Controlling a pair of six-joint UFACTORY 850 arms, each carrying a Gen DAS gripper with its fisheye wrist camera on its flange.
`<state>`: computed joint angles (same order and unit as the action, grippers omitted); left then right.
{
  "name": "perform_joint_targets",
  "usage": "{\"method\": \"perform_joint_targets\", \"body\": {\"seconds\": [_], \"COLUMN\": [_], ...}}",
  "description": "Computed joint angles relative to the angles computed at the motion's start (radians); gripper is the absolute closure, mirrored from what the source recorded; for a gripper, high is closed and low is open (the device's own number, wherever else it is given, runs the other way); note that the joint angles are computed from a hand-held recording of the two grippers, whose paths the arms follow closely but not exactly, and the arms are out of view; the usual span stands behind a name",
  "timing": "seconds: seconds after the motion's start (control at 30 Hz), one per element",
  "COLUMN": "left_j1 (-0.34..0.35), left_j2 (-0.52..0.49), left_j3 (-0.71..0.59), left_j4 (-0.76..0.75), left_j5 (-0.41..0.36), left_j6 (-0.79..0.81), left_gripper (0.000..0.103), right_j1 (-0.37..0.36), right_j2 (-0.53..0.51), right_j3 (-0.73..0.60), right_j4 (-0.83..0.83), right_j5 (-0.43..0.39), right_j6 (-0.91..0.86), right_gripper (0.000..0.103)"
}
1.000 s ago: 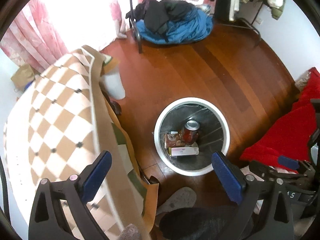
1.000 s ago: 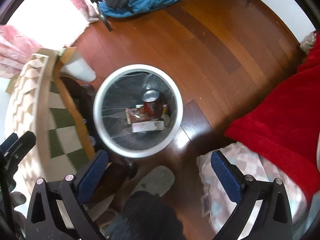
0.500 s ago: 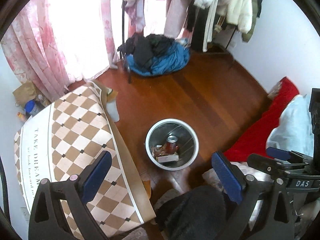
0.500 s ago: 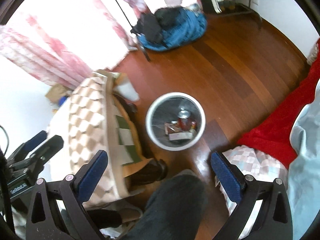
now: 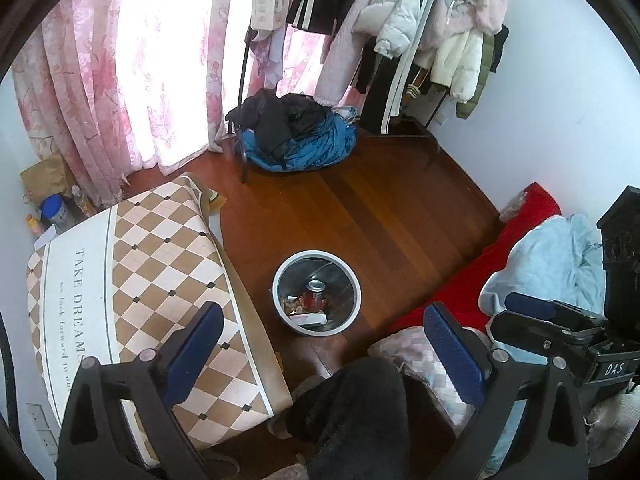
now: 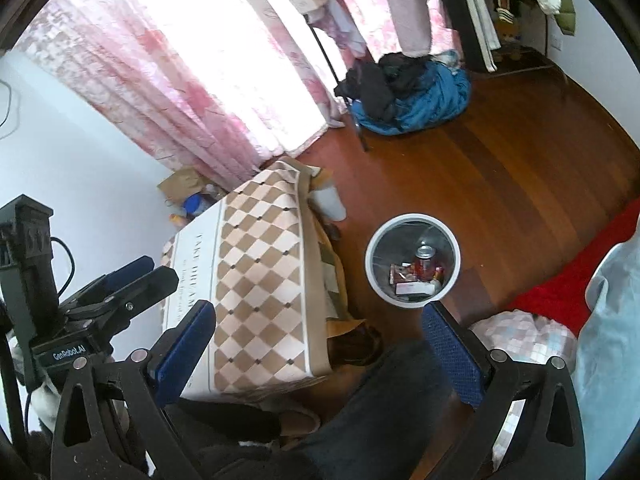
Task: Collect trash
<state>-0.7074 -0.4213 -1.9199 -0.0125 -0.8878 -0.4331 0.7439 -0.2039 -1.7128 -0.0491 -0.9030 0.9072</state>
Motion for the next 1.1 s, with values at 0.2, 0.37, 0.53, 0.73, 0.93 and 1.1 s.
{"method": "perform_joint_targets", "body": {"seconds": [0.2,0.37,0.53,0.73,0.93,1.1], "left_j1": [0.007,0.014,0.013,0.014,0.009,0.008], "left_j2": [0.045,0.073,0.086,0.094,0.089,0.091], "left_j3": [0.045,0.081,0.096,0.101,0.089,0.089], "left_j4": [-0.015,-0.027,-0.016,-0.020,-0.017,-0.015], "left_j5": [0.015,0.029,0.034,0.038,0.029,0.026], "left_j6": [0.008,0.011,0.003,0.001,-0.003,-0.007], "left_gripper": [0.001,0.001,0.001,0.001,0.000,0.000], "right_j1": [0.027,0.034,0.037,0.042,0.048,0.051], "right_j2": [0.003,-0.006,-0.016,-0.020,-0.025,-0.028], "right_j3": [-0.028,-0.045,-0.057,-0.067,-0.077,-0.084], "right_j4": [-0.014,-0.012,-0.003,0.002,0.000,0.000], "right_j5": [-0.009,-0.021,-0.037,-0.045,-0.046,-0.052], "right_j6": [0.012,0.006,0.004,-0.006,-0.002,-0.005], "right_gripper": [0.000,0.000,0.000,0.000,0.000,0.000]}}
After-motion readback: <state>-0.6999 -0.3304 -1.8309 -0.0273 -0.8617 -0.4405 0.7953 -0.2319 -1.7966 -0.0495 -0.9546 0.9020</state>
